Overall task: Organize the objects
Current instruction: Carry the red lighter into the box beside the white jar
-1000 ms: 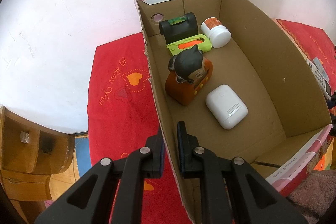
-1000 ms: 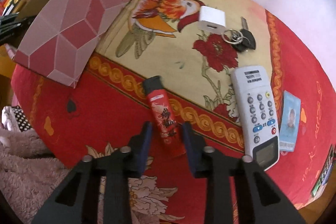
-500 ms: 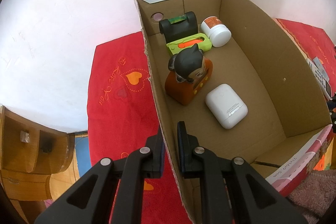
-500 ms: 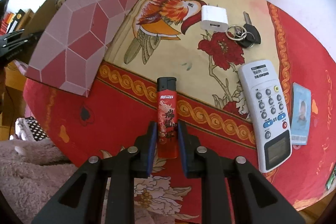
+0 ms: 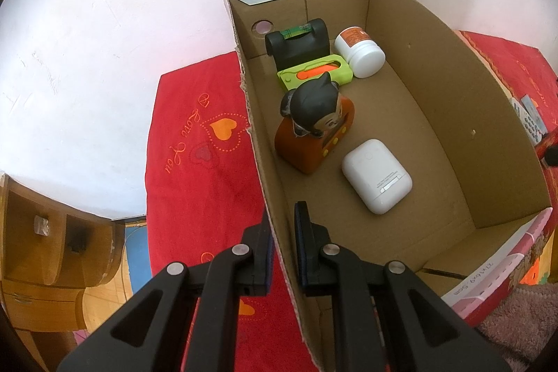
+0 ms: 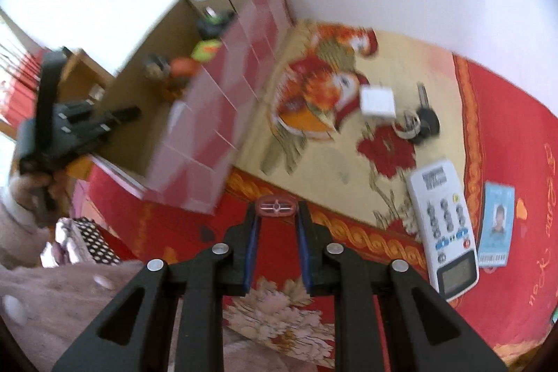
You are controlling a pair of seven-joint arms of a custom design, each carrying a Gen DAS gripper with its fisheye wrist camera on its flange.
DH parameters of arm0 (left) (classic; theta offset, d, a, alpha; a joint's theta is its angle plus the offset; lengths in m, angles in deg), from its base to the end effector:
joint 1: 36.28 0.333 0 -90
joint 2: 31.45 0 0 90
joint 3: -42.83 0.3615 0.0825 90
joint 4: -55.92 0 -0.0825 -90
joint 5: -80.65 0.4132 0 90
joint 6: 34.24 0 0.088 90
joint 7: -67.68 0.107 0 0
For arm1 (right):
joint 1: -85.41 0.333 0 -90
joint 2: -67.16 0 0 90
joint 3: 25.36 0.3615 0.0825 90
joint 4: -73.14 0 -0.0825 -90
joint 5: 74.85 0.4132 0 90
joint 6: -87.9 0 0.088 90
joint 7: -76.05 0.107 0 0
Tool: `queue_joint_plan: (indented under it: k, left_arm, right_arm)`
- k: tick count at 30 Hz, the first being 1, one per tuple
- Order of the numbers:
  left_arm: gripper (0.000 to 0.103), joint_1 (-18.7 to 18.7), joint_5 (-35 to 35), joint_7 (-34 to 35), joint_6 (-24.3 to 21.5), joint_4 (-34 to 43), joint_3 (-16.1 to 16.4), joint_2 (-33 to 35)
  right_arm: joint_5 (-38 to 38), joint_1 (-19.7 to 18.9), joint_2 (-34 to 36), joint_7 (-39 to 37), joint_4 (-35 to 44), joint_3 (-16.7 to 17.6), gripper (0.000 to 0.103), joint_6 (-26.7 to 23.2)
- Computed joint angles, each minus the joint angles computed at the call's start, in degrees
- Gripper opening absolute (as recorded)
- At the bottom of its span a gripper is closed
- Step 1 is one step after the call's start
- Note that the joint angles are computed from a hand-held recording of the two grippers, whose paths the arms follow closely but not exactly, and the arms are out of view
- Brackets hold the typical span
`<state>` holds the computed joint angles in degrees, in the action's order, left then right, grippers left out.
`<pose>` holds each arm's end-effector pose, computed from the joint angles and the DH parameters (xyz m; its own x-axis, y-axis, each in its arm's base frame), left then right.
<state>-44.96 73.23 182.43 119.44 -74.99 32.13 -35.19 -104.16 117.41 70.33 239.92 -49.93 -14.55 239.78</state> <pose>0.5333 -0.1847 0.4579 -0.5991 -0.7942 -0.1021 -0.6896 0.5765 -0.4383 0.4378 0.4218 0.4512 -0.0845 -0.9704 -0.2260 -0.8647 0.1841 -0.4672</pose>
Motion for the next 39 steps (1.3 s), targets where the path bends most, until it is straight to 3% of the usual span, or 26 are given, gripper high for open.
queue_joint_plan:
  k: [16, 27, 39]
  left_arm:
    - [0.012, 0.31, -1.96, 1.21, -1.13, 0.58, 0.37, 0.42]
    - [0.011, 0.09, -2.90, 2.57, -0.71, -0.53, 0.27, -0.90]
    - [0.011, -0.18, -2.76, 2.27, -0.02, -1.44, 0.13, -1.96]
  right_arm:
    - [-9.08, 1.30, 1.45, 3.44, 5.55, -0.62, 0.021, 4.12]
    - [-7.49, 1.90, 9.24, -5.46, 15.58, -2.20, 0.021, 5.35]
    - [2.32, 2.29, 22.11, -18.82, 31.31, -4.37, 0.021, -5.83]
